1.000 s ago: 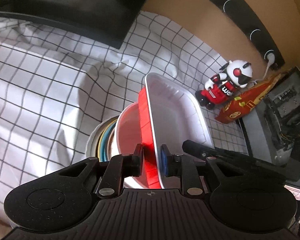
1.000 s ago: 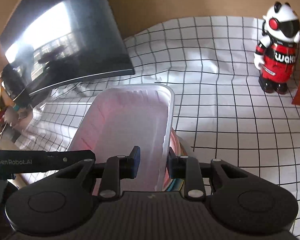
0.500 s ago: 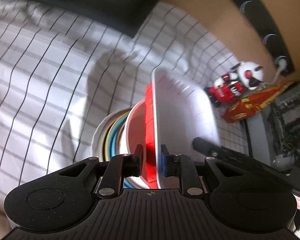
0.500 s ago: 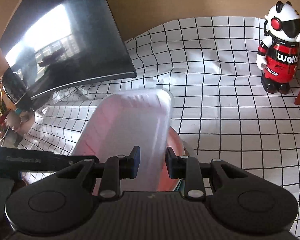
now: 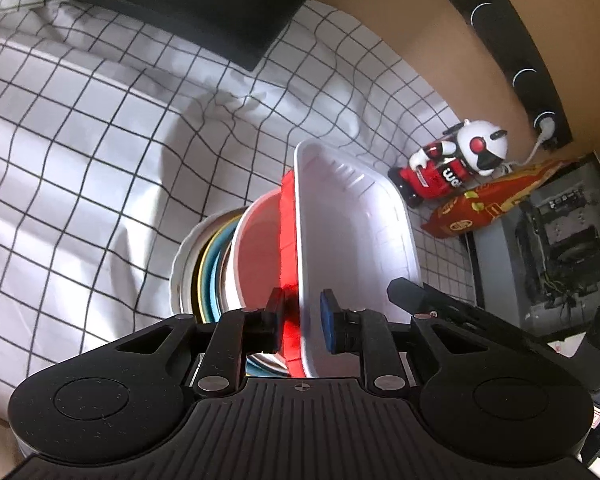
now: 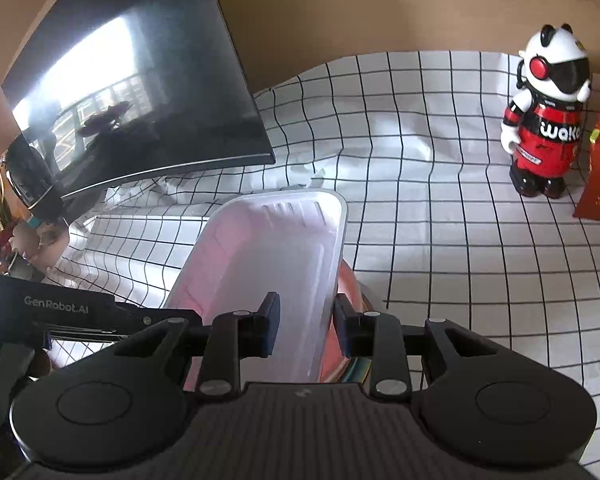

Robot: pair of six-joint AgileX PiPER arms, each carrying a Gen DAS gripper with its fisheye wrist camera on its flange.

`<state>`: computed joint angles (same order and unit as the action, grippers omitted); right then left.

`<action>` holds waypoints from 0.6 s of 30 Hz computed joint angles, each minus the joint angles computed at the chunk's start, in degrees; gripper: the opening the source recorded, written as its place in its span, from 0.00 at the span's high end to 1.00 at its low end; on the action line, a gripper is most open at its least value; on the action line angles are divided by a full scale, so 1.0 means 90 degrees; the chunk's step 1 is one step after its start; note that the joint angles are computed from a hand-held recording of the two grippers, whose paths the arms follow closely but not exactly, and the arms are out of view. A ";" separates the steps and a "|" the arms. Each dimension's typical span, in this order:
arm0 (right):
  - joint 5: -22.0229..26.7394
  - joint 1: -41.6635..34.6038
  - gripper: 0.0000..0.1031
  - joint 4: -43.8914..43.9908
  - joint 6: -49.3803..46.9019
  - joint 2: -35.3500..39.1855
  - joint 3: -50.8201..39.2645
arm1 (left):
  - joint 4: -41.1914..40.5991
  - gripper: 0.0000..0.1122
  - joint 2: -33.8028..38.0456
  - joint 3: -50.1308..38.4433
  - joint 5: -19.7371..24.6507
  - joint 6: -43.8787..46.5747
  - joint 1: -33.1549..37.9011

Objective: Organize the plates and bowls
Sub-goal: 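Lower the tray onto the top bowl of the stack with both tools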

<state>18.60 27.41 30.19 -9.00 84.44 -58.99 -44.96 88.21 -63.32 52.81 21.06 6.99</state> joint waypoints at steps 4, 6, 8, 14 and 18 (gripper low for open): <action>-0.0028 0.0076 0.71 -0.0225 0.0242 0.0005 0.0050 | 0.0057 0.81 -0.0053 0.0037 0.0033 -0.0009 0.0082; -0.0041 0.0077 0.71 -0.0202 0.0255 -0.0014 0.0059 | 0.0002 0.81 -0.0112 0.0015 0.0061 0.0043 0.0185; -0.0013 0.0046 0.71 -0.0200 0.0299 -0.0006 0.0007 | -0.0056 0.81 -0.0136 -0.0028 0.0039 0.0015 0.0260; -0.0002 0.0047 0.71 -0.0263 0.0531 0.0183 -0.0188 | -0.0042 0.81 0.0171 -0.0366 0.0085 -0.0111 0.0222; -0.0040 0.0206 0.71 -0.0591 0.0916 0.0184 -0.0212 | -0.0072 0.81 0.0323 -0.0511 0.0172 -0.0002 0.0204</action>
